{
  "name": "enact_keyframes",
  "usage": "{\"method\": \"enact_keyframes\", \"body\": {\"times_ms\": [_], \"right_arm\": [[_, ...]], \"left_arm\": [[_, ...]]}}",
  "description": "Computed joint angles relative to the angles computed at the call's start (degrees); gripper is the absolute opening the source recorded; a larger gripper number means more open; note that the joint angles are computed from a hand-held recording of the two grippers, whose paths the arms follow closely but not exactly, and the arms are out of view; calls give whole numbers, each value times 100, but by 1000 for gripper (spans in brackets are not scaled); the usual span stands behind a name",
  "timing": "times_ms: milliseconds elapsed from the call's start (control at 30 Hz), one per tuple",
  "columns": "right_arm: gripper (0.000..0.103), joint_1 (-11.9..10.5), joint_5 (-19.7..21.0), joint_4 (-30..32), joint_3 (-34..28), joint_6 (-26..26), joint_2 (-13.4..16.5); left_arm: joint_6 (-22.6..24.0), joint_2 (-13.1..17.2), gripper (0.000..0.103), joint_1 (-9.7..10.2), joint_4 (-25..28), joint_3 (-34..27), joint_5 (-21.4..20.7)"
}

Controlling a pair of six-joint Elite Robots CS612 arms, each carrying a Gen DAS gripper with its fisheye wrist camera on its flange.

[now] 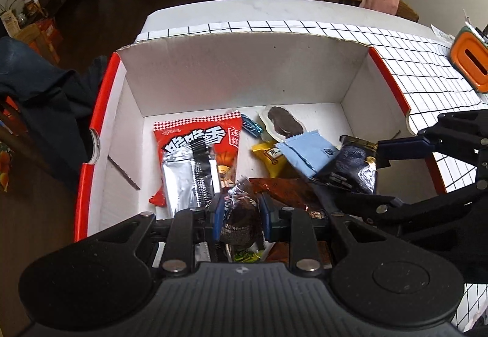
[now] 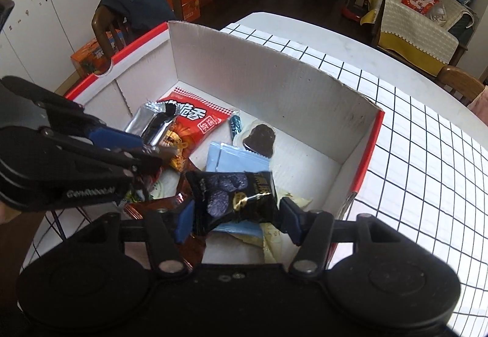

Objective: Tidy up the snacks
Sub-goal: 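Open both tools to drop the snacks and pull back from the box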

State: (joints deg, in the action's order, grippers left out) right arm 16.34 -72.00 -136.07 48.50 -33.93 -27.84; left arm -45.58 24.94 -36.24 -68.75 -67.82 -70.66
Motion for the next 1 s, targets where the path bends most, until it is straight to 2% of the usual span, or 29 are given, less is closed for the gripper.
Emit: {"method": "enact_keyframes", "body": {"times_ms": [167,267,300,400,433,700,800,900,1000], "right_arm": [[64,-48,158,-201,189,234,-114],[73,-98,288,-396,363,432,-211],[73,-112,314,-498,429,508,-242],[74,-159,425,-710,600,774,-323],[75,-175,455,-783,655,862,-350],[90,-288,764,-1487,1141,1408,-594],[92,-323,861,-1735,1298,1603,-677],[98,-349,966,-2030,1456,1755,-750],[99,-387,1086,-2266,1610,1889,-826]], "left_arm": [[21,22,25,-47,7,-84,120],[-11,50,31,-57,-70,-169,147],[-38,61,36,-67,-92,-205,173],[-81,113,64,-118,-193,-334,398],[-93,127,68,-140,-211,-373,506],[-131,136,74,-253,-171,-554,895],[-118,124,79,-300,-113,-610,1019],[-127,132,79,-350,-90,-696,1128],[-99,131,82,-404,-79,-754,1227]]}}
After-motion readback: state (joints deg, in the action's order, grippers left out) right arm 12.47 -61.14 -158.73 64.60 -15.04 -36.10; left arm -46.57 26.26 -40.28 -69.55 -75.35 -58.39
